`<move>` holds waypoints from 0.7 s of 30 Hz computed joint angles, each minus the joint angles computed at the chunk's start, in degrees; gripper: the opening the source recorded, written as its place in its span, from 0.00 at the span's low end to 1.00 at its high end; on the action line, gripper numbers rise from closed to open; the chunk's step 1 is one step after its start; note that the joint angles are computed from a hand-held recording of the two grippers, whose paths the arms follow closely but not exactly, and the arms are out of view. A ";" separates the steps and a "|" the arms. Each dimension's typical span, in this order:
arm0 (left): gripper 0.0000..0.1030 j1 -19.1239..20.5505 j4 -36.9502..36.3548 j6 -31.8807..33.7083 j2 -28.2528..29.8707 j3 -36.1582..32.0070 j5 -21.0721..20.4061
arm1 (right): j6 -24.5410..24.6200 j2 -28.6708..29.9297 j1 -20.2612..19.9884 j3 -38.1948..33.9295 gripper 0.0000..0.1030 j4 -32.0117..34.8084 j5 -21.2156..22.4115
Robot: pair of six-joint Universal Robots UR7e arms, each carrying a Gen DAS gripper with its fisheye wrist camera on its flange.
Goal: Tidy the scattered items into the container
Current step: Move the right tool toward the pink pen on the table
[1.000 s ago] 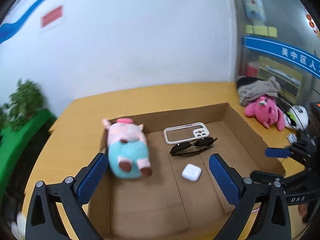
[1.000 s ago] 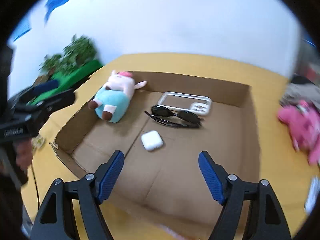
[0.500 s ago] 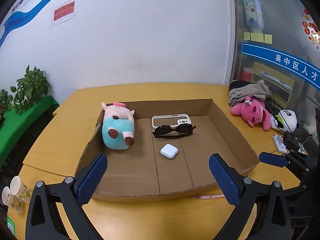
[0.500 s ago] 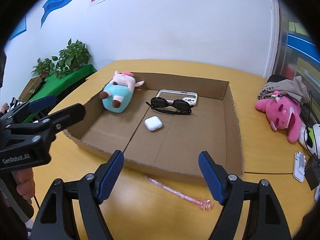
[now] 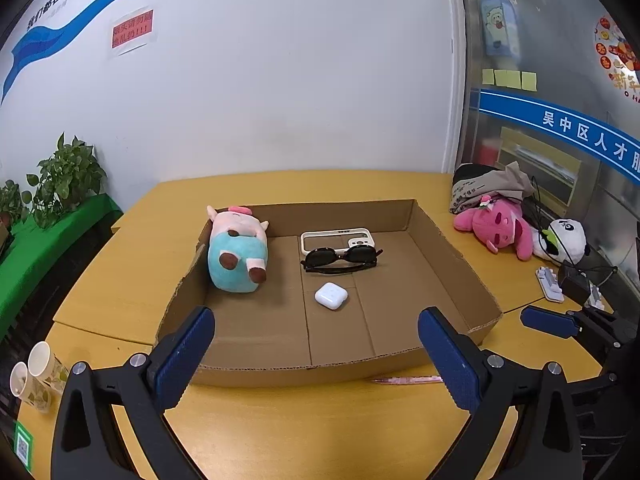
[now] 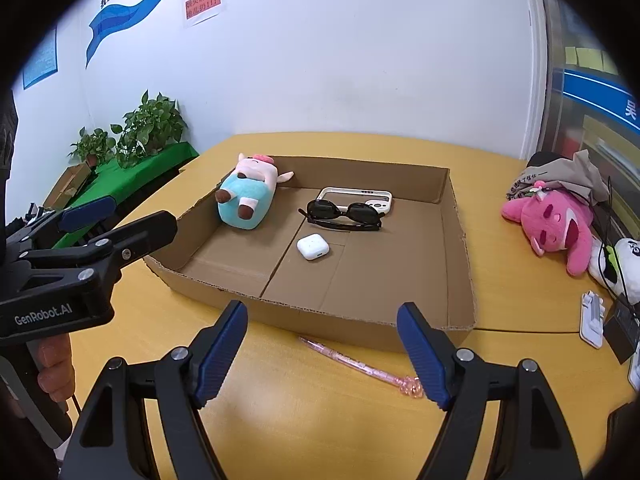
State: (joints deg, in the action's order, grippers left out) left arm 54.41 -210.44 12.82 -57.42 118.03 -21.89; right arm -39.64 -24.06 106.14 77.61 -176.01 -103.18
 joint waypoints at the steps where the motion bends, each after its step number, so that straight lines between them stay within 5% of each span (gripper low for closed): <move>1: 1.00 -0.12 0.36 -0.55 0.00 0.13 0.27 | 0.16 -0.23 -0.09 0.41 0.75 -0.30 0.16; 21: 1.00 1.76 7.25 -5.71 0.21 -0.95 -2.03 | 0.77 -0.69 -0.95 0.58 0.75 0.38 0.03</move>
